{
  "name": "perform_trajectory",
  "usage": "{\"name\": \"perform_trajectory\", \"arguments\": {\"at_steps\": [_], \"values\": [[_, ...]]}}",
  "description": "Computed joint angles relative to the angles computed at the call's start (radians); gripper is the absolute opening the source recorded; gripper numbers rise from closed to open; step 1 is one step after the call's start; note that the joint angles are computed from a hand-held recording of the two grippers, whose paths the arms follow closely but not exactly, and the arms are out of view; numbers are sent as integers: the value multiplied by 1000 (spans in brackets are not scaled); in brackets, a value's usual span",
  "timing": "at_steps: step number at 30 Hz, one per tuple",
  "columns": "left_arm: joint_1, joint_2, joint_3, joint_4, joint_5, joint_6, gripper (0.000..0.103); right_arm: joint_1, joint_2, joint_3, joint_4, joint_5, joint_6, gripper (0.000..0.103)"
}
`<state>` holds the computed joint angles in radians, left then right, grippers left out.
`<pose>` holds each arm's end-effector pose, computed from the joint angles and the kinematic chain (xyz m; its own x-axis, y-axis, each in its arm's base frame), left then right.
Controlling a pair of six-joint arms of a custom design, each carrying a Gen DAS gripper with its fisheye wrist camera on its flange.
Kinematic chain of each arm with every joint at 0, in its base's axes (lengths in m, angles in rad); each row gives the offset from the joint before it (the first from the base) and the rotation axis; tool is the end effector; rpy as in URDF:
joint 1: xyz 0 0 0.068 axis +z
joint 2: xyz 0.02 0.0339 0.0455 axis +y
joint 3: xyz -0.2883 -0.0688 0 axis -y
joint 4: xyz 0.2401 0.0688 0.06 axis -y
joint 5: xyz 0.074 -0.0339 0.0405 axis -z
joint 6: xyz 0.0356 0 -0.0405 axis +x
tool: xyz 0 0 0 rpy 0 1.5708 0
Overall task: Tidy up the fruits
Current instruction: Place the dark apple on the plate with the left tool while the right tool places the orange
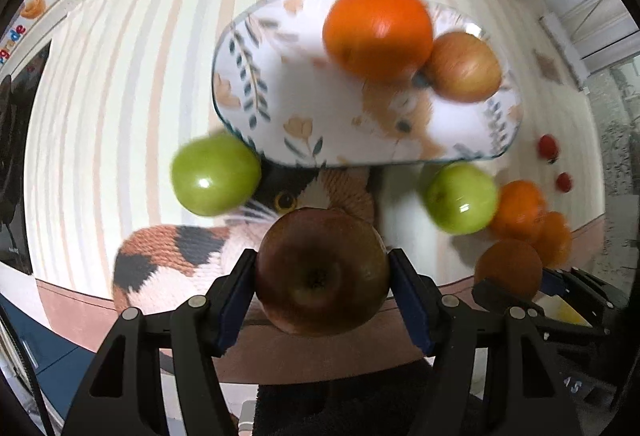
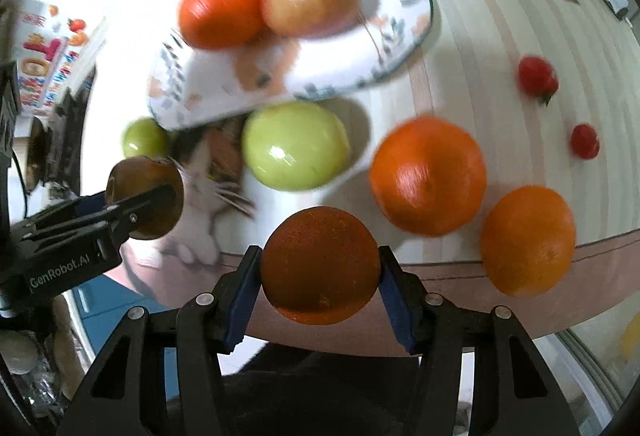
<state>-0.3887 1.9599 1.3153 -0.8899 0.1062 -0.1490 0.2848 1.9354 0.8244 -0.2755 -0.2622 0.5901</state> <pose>0.3329 -0.1404 0.1746 -0.9710 0.2382 -0.0202 0.2389 0.9648 -0.1101 0.2882 0.0940 0.0878 -0.9603 0.2789 -0.0105 0.2616 0.9128 0.3137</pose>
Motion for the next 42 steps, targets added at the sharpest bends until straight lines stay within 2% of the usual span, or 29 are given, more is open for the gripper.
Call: {"name": "perform_trajectory", "arguments": {"at_steps": [4, 7, 12, 18, 23, 26, 27, 28, 30, 32, 33, 39, 42], "values": [[51, 4, 158, -92, 42, 29, 63, -78, -54, 75, -59, -15, -30, 59], [74, 63, 288, -125, 33, 36, 63, -168, -27, 167, -104, -9, -75, 59], [134, 264, 541, -207, 19, 42, 63, -278, 131, 373, -176, 10, -112, 59], [179, 550, 910, -397, 62, 9, 64, -329, 343, 636, -274, -9, -108, 59], [172, 673, 1090, -500, 65, -21, 64, -324, 411, 728, -314, -10, -105, 60], [164, 694, 1107, -498, 53, -27, 64, -328, 434, 752, -312, -28, -96, 71], [161, 696, 1106, -495, 54, -28, 68, -330, 444, 768, -324, -34, -95, 81], [159, 688, 1086, -477, 58, -28, 79, -328, 439, 763, -327, -31, -98, 85], [148, 691, 1085, -464, 53, -38, 90, -327, 442, 773, -338, -21, -109, 86], [142, 681, 1068, -448, 52, -41, 96, -326, 436, 769, -346, -10, -112, 89], [141, 673, 1055, -437, 52, -43, 97, -325, 427, 763, -345, 0, -116, 93], [145, 567, 894, -332, 20, -45, 97, -283, 339, 688, -334, 96, -145, 93], [130, 443, 707, -218, -40, -45, 97, -241, 280, 634, -337, 177, -176, 93]]}}
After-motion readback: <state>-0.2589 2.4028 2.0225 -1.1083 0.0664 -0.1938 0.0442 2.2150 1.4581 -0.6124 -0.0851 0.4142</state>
